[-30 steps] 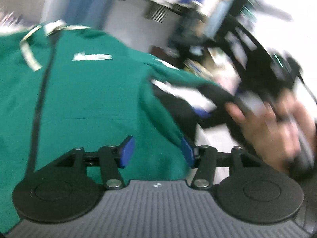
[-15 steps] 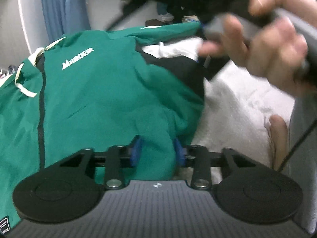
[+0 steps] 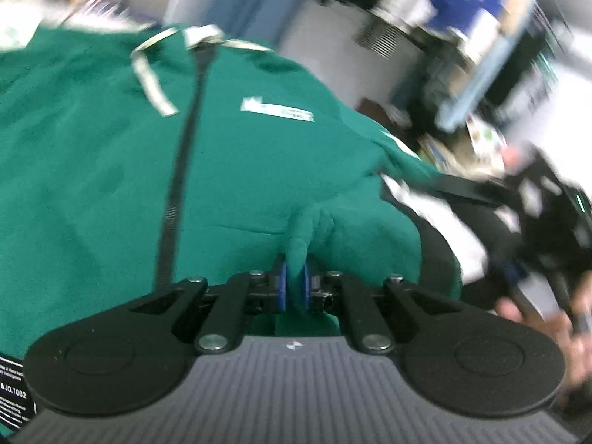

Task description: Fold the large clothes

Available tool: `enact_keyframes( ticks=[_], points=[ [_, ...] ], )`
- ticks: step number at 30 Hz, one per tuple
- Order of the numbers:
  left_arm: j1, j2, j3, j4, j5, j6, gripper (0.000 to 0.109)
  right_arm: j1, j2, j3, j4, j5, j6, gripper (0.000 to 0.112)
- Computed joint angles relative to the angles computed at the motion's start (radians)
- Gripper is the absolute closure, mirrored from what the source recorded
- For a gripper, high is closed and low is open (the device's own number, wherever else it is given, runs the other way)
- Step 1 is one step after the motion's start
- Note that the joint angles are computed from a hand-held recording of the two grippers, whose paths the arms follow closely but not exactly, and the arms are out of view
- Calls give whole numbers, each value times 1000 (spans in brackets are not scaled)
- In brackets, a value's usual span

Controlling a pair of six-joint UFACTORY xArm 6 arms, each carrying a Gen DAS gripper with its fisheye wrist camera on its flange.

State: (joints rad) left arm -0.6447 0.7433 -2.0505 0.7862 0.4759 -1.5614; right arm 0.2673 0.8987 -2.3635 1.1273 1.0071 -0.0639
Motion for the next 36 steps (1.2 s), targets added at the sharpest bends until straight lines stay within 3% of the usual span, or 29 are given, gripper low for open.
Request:
enact_keyframes(
  ticks=[4, 8, 14, 16, 19, 20, 22, 23, 25, 28, 31, 33, 36],
  points=[
    [61, -22, 101, -7, -134, -188, 98, 7, -14, 20, 105, 3, -104, 9],
    [91, -27, 151, 48, -223, -357, 97, 19, -41, 58, 48, -50, -101, 9],
    [88, -15, 132, 59, -209, -394, 95, 33, -42, 59, -112, -72, -58, 10],
    [89, -6, 124, 68, -213, -429, 95, 52, -55, 73, -181, -88, -94, 16],
    [89, -23, 151, 102, -212, -471, 95, 82, -59, 58, -280, -53, -192, 15],
    [87, -25, 151, 105, -206, -469, 95, 99, -70, 69, -333, -65, -223, 17],
    [86, -28, 153, 118, -202, -475, 95, 136, -80, 83, -492, -111, -218, 43],
    [84, -28, 151, 122, -199, -478, 95, 147, -82, 91, -562, -124, -204, 47],
    [76, -32, 148, 137, -183, -492, 94, 149, -83, 93, -577, -130, -185, 64],
    [75, -42, 150, 184, -205, -509, 92, 148, -169, 218, -541, -200, -206, 92],
    [66, -70, 165, 281, -206, -558, 86, 125, -264, 326, -374, -194, -278, 98],
    [60, -98, 181, 381, -212, -639, 84, 119, -351, 423, -306, -246, -322, 98],
    [48, -140, 206, 576, -234, -809, 84, 90, -412, 456, -235, -216, -293, 99]
  ],
)
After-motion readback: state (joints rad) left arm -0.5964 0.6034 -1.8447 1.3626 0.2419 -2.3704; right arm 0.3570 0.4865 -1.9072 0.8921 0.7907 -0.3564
